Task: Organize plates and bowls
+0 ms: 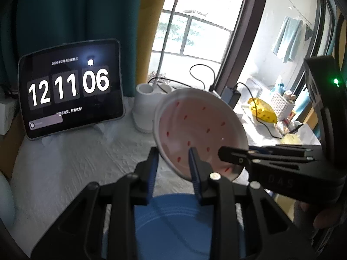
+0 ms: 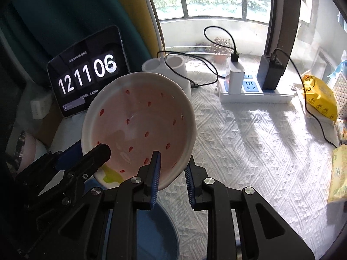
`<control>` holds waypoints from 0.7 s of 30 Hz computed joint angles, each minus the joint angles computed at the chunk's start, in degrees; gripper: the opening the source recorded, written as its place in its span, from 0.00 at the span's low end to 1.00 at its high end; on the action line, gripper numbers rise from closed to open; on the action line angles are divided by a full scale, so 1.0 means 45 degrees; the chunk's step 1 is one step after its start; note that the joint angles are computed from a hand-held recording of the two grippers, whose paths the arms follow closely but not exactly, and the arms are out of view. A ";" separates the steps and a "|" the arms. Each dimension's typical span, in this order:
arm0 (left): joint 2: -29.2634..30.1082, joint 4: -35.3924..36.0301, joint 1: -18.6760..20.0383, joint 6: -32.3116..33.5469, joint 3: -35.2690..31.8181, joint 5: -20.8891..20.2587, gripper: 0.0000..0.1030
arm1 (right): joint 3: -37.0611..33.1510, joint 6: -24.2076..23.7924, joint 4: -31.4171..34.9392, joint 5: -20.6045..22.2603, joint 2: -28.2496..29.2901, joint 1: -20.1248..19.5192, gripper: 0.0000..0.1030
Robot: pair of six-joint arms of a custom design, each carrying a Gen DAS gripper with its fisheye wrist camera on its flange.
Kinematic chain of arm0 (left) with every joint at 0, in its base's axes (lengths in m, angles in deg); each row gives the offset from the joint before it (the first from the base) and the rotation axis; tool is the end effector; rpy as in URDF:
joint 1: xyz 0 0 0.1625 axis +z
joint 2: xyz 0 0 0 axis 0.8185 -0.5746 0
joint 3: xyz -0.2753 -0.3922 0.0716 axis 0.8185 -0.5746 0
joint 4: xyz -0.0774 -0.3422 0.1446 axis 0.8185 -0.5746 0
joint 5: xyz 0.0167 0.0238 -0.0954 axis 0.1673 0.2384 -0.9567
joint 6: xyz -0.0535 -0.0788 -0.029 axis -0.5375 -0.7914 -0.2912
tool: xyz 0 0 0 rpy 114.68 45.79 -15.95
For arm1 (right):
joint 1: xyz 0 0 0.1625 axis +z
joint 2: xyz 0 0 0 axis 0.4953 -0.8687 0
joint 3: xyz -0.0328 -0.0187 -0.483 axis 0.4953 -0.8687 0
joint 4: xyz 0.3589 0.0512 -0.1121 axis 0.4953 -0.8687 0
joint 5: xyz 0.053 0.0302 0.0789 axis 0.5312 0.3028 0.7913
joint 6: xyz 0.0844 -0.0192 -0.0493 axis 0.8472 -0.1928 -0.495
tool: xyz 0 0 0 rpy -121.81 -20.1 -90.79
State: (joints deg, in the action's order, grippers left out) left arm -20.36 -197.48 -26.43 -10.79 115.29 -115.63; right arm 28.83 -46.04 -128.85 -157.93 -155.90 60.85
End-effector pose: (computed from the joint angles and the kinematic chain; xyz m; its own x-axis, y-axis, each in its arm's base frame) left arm -0.4533 -0.4992 0.0086 -0.8329 -0.1952 -0.5179 0.3122 0.6070 -0.7308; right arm 0.1149 -0.5845 0.3688 -0.6817 -0.5856 0.4386 -0.6924 0.7100 -0.1282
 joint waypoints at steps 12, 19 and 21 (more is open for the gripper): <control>-0.0001 0.0789 -0.0680 -0.0486 -0.0201 0.0125 0.28 | 0.0452 -0.0166 0.0142 0.0422 -0.1131 -0.0156 0.23; 0.0115 0.1087 -0.1032 -0.0629 -0.0438 0.0060 0.28 | 0.0717 -0.0305 0.0228 0.0731 -0.1787 -0.0359 0.23; 0.0193 0.1079 -0.1116 -0.0623 -0.0515 0.0024 0.28 | 0.0806 -0.0410 0.0187 0.0820 -0.2019 -0.0432 0.23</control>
State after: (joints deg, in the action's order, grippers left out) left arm -19.49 -192.63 -31.45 -13.60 112.97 -115.52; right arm 32.46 -47.89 -128.01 -154.24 -164.98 58.91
